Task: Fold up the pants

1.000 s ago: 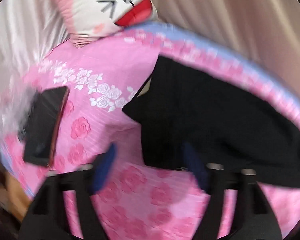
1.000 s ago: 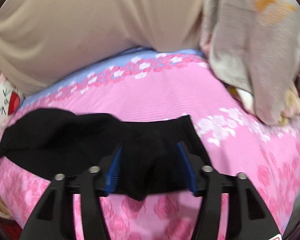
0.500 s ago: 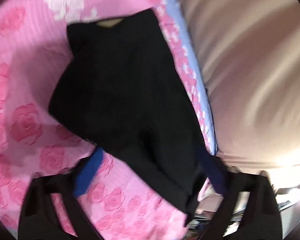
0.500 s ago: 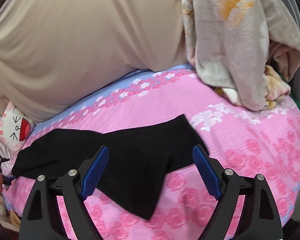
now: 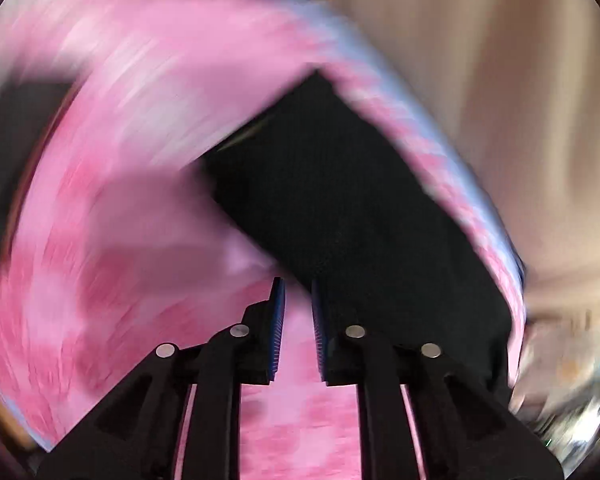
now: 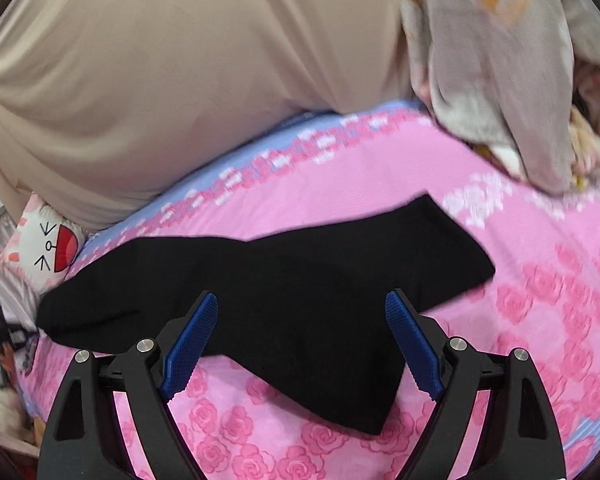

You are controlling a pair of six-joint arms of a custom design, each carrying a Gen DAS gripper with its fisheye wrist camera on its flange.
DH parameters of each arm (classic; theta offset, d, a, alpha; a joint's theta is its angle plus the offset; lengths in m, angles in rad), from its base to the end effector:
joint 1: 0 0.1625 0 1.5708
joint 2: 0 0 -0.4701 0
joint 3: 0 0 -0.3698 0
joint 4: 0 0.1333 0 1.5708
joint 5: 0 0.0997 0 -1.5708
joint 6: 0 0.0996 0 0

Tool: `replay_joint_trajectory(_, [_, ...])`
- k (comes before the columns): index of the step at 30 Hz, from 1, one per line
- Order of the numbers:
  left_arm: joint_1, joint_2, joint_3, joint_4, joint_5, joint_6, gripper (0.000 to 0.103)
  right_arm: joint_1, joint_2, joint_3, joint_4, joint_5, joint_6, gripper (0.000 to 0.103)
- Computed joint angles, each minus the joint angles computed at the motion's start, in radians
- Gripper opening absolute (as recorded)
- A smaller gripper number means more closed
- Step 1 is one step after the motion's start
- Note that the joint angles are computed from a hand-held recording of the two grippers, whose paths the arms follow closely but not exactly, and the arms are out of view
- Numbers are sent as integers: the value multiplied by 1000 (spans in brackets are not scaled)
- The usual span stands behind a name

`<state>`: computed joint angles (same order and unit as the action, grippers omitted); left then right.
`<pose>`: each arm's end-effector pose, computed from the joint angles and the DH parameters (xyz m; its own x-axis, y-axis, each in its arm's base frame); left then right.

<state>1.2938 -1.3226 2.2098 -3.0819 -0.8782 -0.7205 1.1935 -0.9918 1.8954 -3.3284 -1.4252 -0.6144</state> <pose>0.0596 -0.5105 0.3275 -0.7794 -0.6265 -0.0040 -0.3889 0.4888 -0.7809 -0.0932 -0.6363 0.2759 -0.9241 -0.1373 0.3567 -0.3557 0.6506 -0.6710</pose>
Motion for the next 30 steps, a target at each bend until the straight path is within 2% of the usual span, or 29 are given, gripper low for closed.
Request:
replay_joint_trajectory(2, [27,-7,69,-147,-75,-40,16,-6,-2,-8,27,-2,27,84])
replay_joint_trajectory(3, [21,-11,90,-185,-81,-47,20,-13,-8,-5,39,14,37,84])
replay_joint_trajectory(4, [9,-9,104,-221,-78,-46,36,-17,-12,0,41,25,40,84])
replay_joint_trajectory(5, [-5,-4,106,-240,-68,-46,58,-21,-16,5,40,31,41,84])
replay_joint_trajectory(7, [-25,26,96,-312,-55,-28,76,-27,-18,12,39,35,45,84])
replay_joint_trajectory(9, [-22,64,67,-366,-67,-1,76,-34,-19,14,57,37,67,84])
replay_joint_trajectory(12, [12,110,-7,-329,-102,11,78,-47,-31,23,111,51,85,84])
replay_joint_trajectory(14, [49,133,-48,-285,-138,-13,78,-54,-36,27,130,66,87,85])
replay_joint_trajectory(15, [49,152,-55,-314,-131,-3,78,-52,-33,21,138,54,93,85])
replay_joint_trajectory(16, [44,141,-51,-306,-110,8,75,-45,-29,13,142,27,99,85])
replay_joint_trajectory(18, [36,146,-63,-266,-76,17,69,-17,-6,-5,102,-91,116,85])
replay_joint_trajectory(21, [30,155,-84,-229,-40,20,64,-21,9,-28,82,-84,123,85])
replay_joint_trajectory(22, [28,153,-90,-205,-25,17,54,-7,18,-40,83,-116,101,75])
replay_joint_trajectory(23, [28,154,-102,-174,-12,9,37,15,24,-64,125,-156,66,49])
replay_joint_trajectory(24, [28,146,-109,-133,0,0,27,41,29,-89,166,-201,48,11])
replay_joint_trajectory(25, [31,139,-110,-111,0,-5,19,60,21,-95,165,-203,26,9])
replay_joint_trajectory(27, [45,128,-118,-110,-42,0,16,113,-12,-108,107,-213,-47,8])
replay_joint_trajectory(29, [38,124,-143,-83,-38,23,16,131,-48,-138,108,-170,-52,8])
replay_joint_trajectory(30, [33,124,-154,-71,-30,40,16,141,-54,-166,93,-181,-63,8])
